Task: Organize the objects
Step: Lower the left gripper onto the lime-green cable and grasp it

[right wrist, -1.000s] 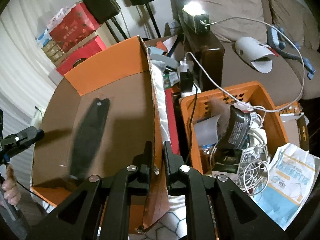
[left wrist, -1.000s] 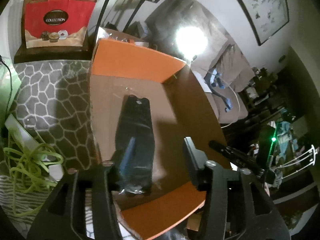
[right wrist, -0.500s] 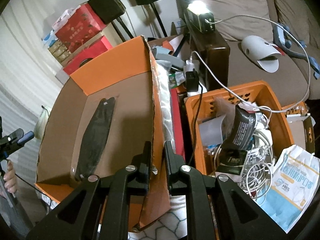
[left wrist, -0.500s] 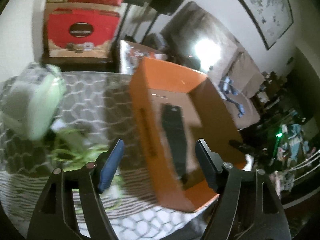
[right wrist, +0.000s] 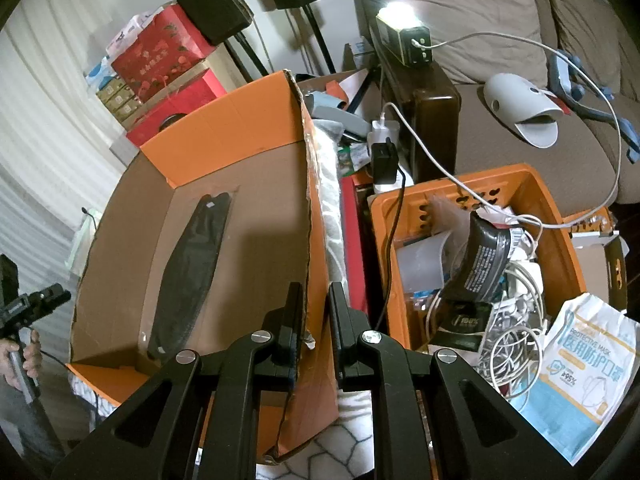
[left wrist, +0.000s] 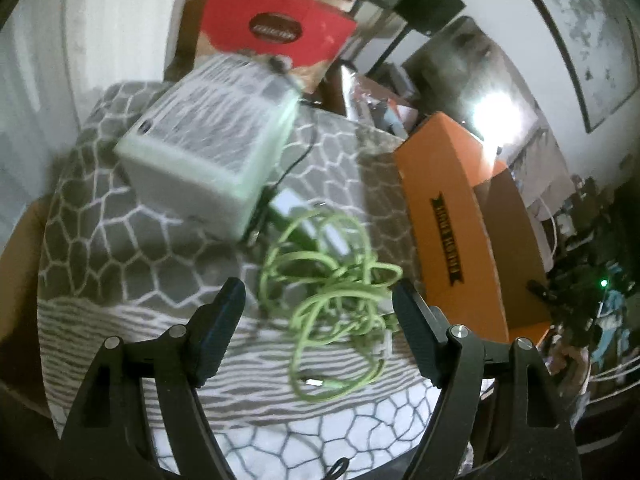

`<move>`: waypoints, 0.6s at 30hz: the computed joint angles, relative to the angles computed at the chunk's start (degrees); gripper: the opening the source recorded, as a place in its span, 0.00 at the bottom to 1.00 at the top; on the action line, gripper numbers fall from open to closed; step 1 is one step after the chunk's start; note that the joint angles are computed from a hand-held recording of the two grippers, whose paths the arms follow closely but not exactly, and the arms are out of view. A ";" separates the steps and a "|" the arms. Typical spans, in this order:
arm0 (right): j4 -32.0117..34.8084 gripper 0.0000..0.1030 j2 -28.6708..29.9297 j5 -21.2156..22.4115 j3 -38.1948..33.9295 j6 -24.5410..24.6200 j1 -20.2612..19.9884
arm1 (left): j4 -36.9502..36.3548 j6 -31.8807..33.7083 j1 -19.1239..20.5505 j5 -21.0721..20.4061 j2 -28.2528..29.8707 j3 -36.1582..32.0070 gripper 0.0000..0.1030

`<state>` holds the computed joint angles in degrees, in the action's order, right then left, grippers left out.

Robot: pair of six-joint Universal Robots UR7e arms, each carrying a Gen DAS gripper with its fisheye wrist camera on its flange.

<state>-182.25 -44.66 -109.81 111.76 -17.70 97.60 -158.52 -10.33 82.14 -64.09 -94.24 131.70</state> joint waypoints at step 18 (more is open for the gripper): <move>-0.03 0.11 0.12 -0.32 -0.11 0.02 0.00 | -0.24 1.56 0.86 -0.35 8.87 -2.23 0.79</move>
<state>-182.27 -44.54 -110.13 111.65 -17.68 97.59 -158.76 -8.77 83.00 -64.44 -85.38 129.47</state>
